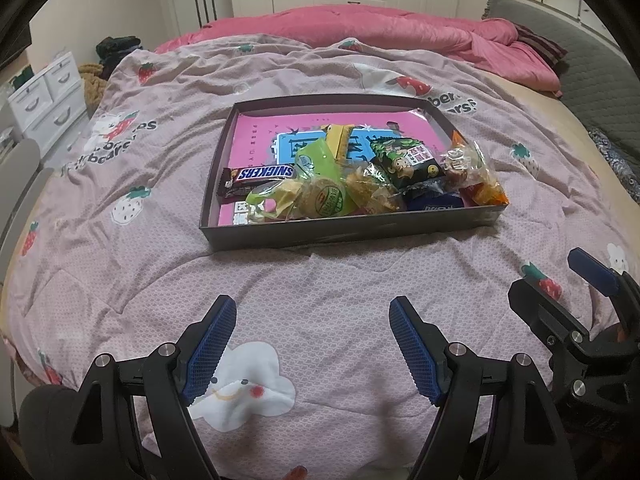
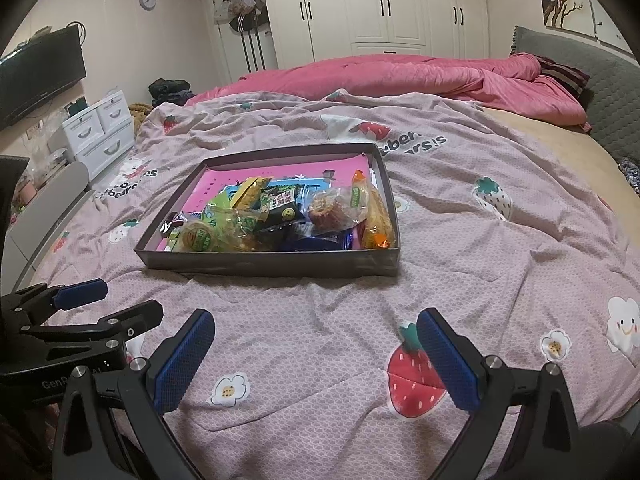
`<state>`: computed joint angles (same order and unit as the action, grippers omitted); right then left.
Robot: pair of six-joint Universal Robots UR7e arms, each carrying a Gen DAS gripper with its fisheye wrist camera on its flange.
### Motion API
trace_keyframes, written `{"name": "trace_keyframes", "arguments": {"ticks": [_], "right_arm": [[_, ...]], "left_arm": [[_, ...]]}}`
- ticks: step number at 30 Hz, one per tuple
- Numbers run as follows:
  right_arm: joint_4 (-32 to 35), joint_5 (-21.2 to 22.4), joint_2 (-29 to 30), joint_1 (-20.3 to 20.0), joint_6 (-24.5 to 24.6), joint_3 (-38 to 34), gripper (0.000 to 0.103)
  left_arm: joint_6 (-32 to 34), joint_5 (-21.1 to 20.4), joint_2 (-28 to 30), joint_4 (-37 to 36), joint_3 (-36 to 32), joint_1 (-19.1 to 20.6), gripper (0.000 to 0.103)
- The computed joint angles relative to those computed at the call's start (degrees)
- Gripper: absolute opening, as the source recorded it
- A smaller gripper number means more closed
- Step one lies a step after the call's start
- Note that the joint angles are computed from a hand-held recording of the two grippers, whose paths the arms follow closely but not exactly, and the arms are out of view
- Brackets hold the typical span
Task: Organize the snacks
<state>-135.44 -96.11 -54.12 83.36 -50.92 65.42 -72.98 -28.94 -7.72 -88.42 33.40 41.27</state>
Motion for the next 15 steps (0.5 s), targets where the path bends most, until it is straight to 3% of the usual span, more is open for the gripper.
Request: {"name": "trace_keyframes", "arguments": {"ticks": [15], "right_arm": [[0.1,0.1,-0.3,0.1,-0.2,0.3,0.102]], "left_arm": [[-1.4,-0.1,-0.1,1.7,-0.2,-0.2,0.08]]}}
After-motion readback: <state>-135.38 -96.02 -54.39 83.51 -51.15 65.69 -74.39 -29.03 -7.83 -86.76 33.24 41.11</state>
